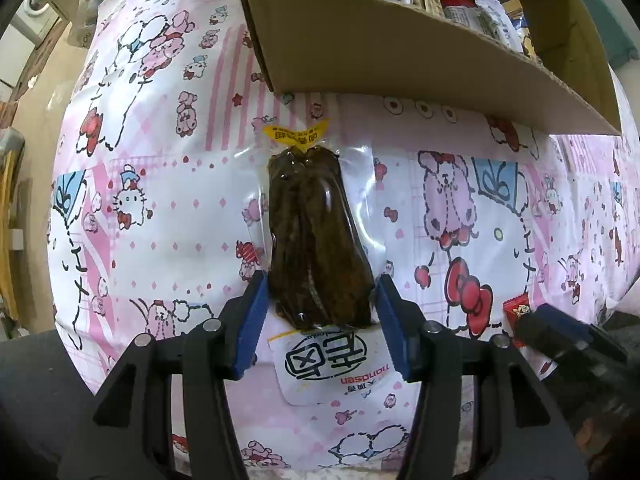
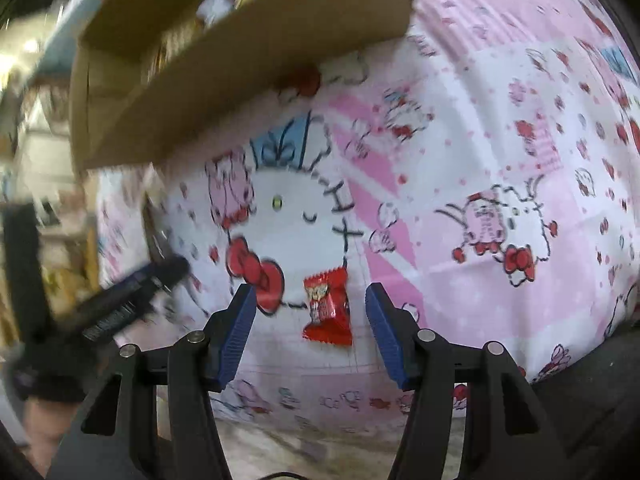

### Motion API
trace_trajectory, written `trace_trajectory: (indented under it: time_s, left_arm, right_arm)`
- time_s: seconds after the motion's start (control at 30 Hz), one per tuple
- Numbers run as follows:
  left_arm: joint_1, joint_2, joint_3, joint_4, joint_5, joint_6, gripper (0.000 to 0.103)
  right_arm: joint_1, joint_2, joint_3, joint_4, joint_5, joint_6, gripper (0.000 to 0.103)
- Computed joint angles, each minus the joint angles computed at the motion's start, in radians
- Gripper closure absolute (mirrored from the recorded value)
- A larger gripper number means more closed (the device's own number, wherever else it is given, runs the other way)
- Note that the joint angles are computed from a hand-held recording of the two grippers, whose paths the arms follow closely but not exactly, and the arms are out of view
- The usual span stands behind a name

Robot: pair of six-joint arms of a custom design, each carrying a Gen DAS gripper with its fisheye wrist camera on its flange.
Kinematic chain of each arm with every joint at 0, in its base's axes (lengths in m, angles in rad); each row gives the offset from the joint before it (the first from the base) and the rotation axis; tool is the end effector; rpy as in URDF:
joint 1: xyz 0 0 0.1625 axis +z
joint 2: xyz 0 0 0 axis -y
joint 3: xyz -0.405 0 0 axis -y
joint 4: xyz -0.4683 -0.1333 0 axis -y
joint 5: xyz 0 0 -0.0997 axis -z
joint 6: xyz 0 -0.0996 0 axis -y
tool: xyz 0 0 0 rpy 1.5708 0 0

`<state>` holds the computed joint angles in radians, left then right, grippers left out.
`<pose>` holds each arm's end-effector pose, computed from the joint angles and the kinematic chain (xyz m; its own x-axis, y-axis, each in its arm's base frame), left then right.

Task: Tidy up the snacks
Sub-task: 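Grasp the dark sausage pack with left tool while right tool grasps red candy, then lift both held snacks and carry them over the box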

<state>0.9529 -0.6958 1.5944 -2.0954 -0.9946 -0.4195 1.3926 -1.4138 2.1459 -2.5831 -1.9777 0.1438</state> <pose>-0.2322 -0.6505 -0.0585 -0.7386 0.2828 -0.6120 0.2611 0.9569 0.1271 -0.0020 -0.5409 0.1892 -0.8509 0.4032 0.3368 0.2953 0.8973 -0.3282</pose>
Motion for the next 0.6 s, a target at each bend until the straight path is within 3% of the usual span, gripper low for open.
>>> trace_trajectory:
  time_s: [0.17,0.27,0.47,0.6]
  left_arm:
    - [-0.012,0.011,-0.005,-0.007,0.001,-0.009,0.054]
    - [-0.027,-0.006,0.017,-0.016,0.013,-0.018,0.054]
    - [-0.037,-0.036,0.03,-0.009,0.011,-0.034,0.054]
    - [-0.035,-0.102,0.063,-0.035,-0.047,-0.083,0.054]
  right_arm:
    - [0.06,0.082,-0.017,-0.039,-0.177,-0.073,0.048]
    - [0.078,0.106,-0.025,-0.046,-0.226,-0.11,0.084]
    - [0.059,0.06,-0.001,-0.109,-0.126,-0.107,0.086]
    - [0.052,0.014,0.022,-0.17,-0.036,-0.106,0.086]
